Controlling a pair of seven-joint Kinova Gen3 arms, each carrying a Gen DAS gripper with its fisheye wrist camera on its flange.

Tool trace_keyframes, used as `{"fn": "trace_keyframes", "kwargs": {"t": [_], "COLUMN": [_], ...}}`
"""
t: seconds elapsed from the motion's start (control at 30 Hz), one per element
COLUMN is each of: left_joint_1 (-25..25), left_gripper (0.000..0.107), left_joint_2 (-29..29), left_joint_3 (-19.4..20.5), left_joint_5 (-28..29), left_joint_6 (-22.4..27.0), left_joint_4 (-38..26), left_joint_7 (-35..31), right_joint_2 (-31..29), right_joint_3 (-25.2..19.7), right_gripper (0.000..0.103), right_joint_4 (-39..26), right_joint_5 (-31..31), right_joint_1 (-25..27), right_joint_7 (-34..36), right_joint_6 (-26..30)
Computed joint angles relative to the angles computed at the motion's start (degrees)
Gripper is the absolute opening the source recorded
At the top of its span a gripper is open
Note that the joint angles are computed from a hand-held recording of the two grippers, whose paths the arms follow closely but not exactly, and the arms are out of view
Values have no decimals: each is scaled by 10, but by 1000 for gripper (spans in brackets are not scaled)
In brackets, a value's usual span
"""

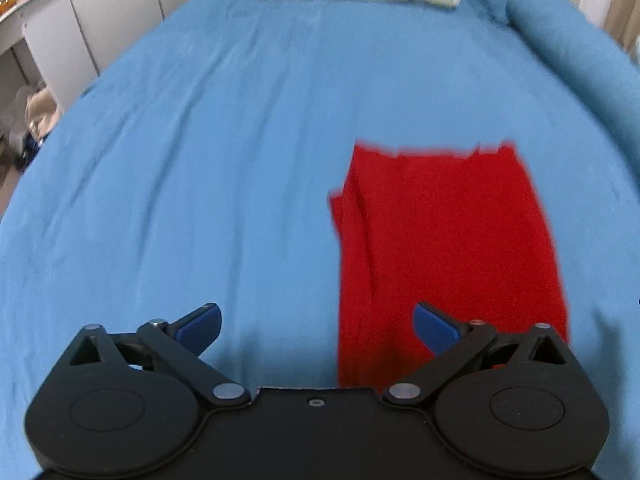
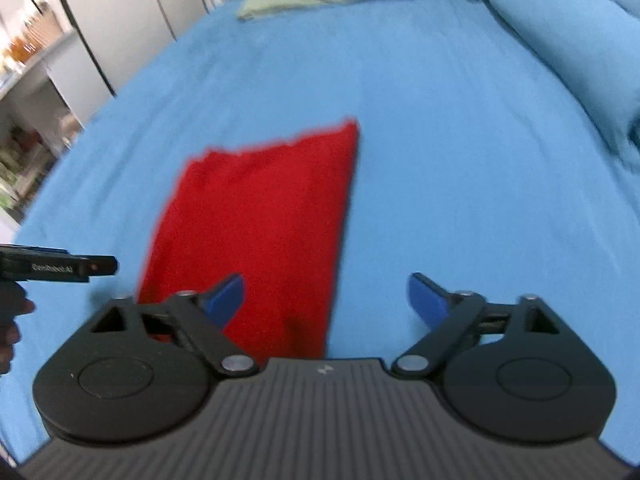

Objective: Fold small clothes

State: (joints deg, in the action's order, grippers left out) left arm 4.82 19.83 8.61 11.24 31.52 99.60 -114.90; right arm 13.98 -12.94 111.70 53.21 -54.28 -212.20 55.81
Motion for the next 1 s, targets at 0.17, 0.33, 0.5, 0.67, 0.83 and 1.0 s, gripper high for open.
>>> {"fn": "trace_keyframes", "kwargs": {"t": [0.17,0.33,0.5,0.67,0.83,1.0], "left_joint_1": [-70,-54,-39,-40,-55,-31], "left_gripper": [103,82,64,62,29,22], "left_joint_2": [87,168,198,215,229,181], "left_joint_3": [57,34,31,44,54,53], "left_joint_5": [65,100,95,119,159,135], "left_joint_6": [98,184,172,156,166,120], "left_joint_4": [-124,-207,-204,-191,-192,-155], "left_joint_7": [-53,-74,-76,-74,-47,-66], "right_joint_2": [-8,29,56,85,99,78], "right_joint_3": [17,-38,37,148,271,290], "right_gripper": [103,103,103,92,63,42], "right_joint_4": [7,32,63,64,85,60], "right_joint_5": [-25,-26,10,-57,-94,-119], "right_joint_1": [93,218,183,118,27,-21], "right_joint_7": [117,99,37,85,63,112], "right_joint_6": [-107,-223,-334,-415,-498,-432]}}
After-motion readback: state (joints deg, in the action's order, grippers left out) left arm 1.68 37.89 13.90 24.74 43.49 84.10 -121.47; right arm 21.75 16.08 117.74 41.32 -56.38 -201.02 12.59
